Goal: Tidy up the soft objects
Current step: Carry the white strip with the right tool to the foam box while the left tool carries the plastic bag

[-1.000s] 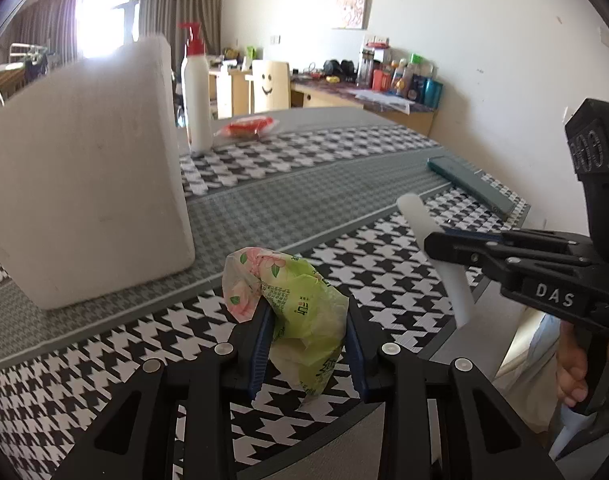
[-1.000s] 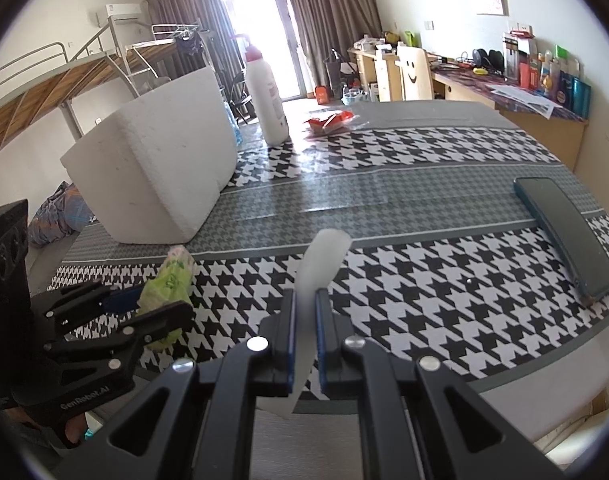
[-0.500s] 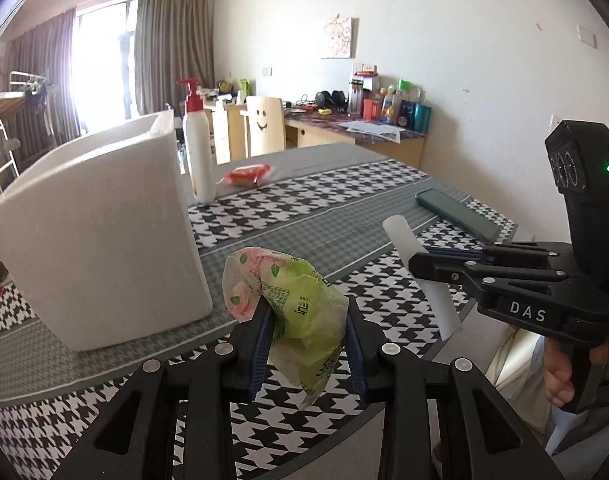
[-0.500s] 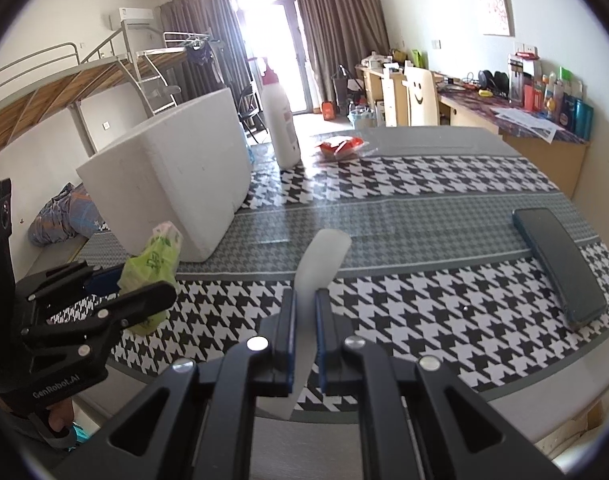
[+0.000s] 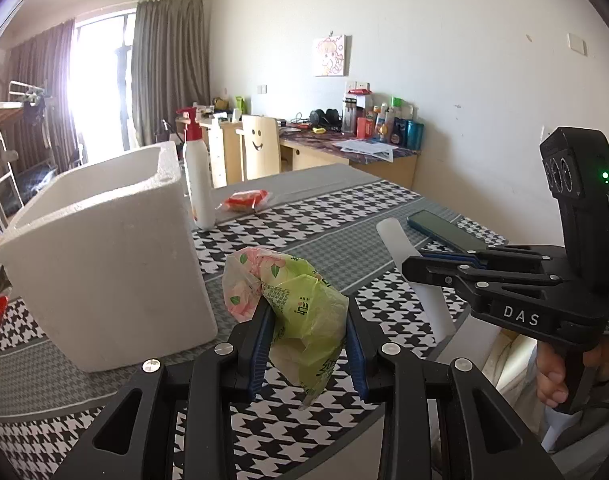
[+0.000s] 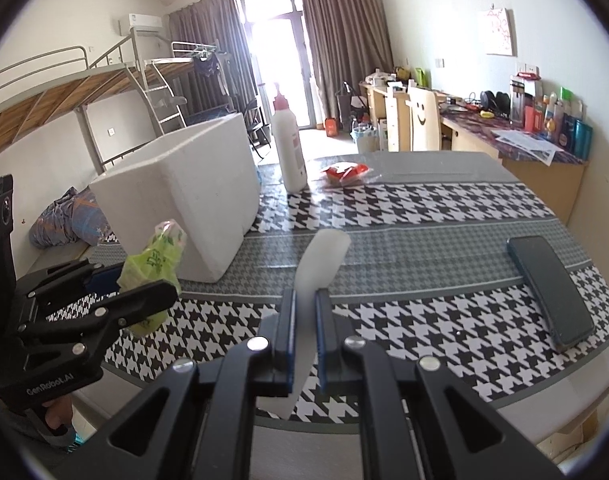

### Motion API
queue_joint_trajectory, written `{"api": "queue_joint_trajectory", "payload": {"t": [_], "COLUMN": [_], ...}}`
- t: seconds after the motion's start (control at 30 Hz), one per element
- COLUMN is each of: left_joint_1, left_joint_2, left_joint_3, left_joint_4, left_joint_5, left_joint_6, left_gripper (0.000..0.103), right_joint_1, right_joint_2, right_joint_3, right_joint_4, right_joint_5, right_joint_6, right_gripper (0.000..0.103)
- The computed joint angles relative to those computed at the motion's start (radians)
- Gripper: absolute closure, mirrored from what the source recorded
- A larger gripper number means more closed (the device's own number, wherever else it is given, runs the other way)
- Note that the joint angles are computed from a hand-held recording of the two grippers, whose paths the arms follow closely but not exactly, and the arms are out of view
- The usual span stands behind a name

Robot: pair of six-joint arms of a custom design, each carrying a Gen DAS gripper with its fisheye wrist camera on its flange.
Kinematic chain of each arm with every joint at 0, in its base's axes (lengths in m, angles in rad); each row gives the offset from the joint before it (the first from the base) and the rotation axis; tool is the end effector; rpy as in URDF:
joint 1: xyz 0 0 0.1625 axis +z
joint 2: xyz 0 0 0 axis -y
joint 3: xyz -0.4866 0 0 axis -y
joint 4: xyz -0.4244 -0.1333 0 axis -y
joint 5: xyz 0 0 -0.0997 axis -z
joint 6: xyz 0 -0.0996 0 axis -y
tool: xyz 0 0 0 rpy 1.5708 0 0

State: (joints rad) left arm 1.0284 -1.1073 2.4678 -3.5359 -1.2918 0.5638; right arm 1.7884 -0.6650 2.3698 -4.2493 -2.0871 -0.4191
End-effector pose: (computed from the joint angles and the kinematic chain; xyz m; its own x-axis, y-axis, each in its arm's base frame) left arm -0.0908 -0.4620 0.1606 -0.5373 0.6827 -0.4953 0.8421 0.4020 -0.3594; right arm 0.1801 -0.4250 0.0759 -0.8068 -0.0308 0.5901 -0.4923 0.5873 -0.6425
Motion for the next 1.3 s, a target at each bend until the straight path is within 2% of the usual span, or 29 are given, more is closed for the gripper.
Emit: {"api": "queue_joint_trajectory", "payload": {"t": [0.73, 1.3], "left_joint_1": [-0.03, -0.043], "left_joint_2": [-0.021, -0.043], "left_joint_3": [-0.007, -0.015], "left_joint_4": [-0.042, -0.072], "left_joint_5": [-0.009, -0.013], "left_joint_6": [0.012, 0.03], "left_gripper": [0.068, 0.068], "right_joint_1": [0.022, 0.034], "right_joint_2": [-0.01, -0.025], "right_joint_3": [-0.015, -0.035], "right_joint_4": [-0.051, -0.045], "right_joint_5": [0.016, 0.044], "right_joint_6": [-0.061, -0.093], "right_gripper": [0.092, 0.092]}}
